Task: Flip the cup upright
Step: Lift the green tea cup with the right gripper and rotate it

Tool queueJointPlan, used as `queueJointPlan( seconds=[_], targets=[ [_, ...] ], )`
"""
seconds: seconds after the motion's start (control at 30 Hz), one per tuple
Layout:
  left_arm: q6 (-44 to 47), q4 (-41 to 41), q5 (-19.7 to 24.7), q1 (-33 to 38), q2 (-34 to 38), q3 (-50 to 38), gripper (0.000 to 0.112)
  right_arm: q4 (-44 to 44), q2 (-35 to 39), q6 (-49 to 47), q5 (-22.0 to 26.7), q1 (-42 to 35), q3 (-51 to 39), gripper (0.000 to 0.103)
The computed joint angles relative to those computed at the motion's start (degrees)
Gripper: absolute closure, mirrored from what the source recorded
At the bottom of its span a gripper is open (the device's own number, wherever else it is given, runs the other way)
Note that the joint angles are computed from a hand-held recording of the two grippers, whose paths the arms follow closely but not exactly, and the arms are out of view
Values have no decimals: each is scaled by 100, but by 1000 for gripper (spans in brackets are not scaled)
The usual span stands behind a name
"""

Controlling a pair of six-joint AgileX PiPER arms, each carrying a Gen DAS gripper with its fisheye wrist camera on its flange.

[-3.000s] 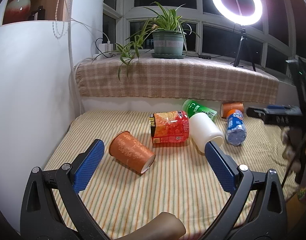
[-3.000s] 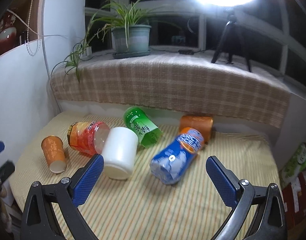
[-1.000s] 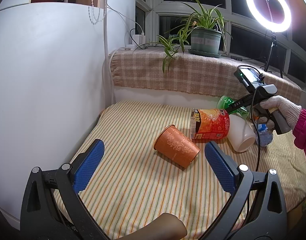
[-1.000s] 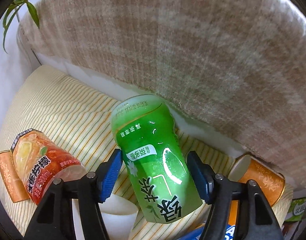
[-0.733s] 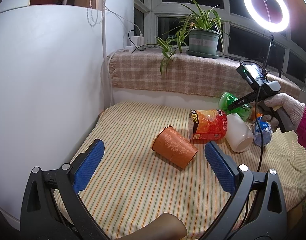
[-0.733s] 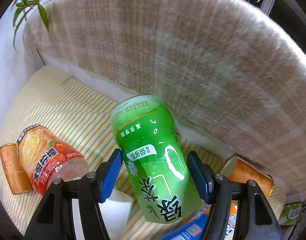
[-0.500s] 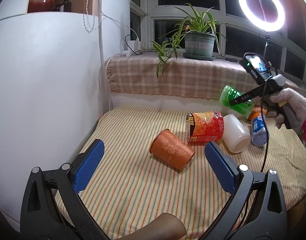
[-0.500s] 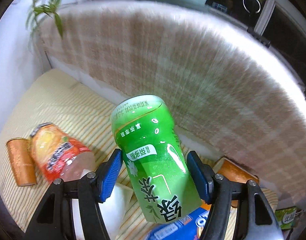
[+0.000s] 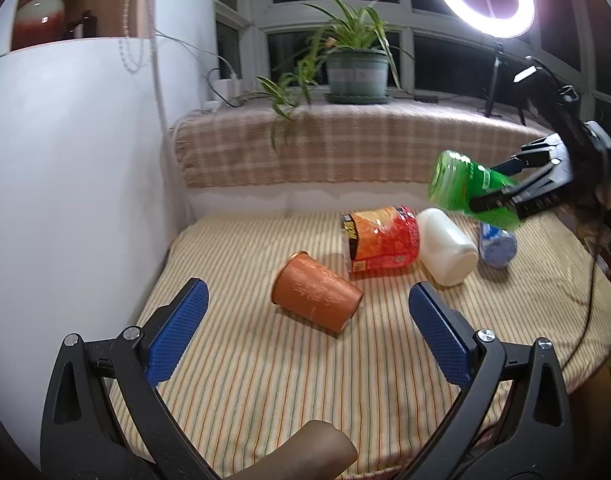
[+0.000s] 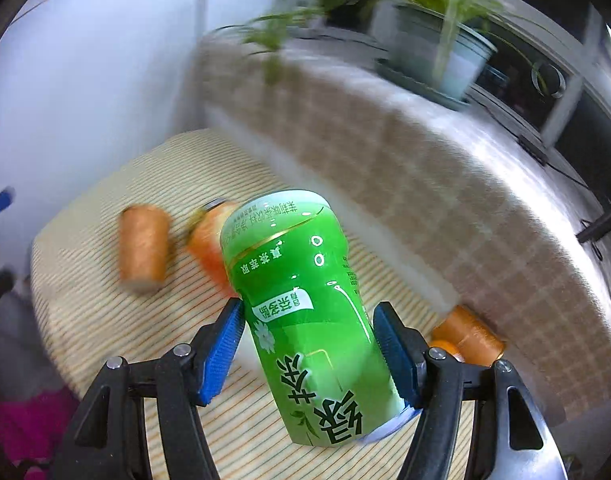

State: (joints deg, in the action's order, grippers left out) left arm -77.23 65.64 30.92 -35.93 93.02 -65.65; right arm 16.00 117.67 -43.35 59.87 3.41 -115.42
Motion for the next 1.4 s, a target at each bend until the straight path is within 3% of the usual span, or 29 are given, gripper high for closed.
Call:
queueJointPlan(
  seconds=[0.23, 0.37, 0.47, 0.6, 0.77, 0.9, 1.17, 1.4],
  targets=[
    [1530, -1111, -521, 126, 50, -124, 10, 700, -908, -1339, -299, 40, 1947, 35],
    [2244, -1629, -623, 120, 141, -236, 10, 728, -937, -1644, -339, 171, 2450, 35],
    [3235, -2485, -652, 155, 274, -416, 10, 700, -865, -1773, -407, 251, 2681, 35],
    [3952, -2941, -529, 46, 455, -612, 10, 692, -835, -1798, -472, 302, 2879, 34],
    [4393, -2910, -320, -206, 656, -849, 10, 915, -748, -1801, -401, 176, 2868, 33],
    [4840, -3068, -196, -305, 774, -1035, 10, 1260, -813, -1921, -399, -21, 2991, 26],
    [6699, -3983, 80, -449, 1211, -1811, 10, 2420, -1766, -2691, -467, -1185, 4237, 26],
    [8467, -4677, 814, -789, 1996, -2900, 11, 3003, -2299, -3089, -472, -2375, 5262, 26]
  ],
)
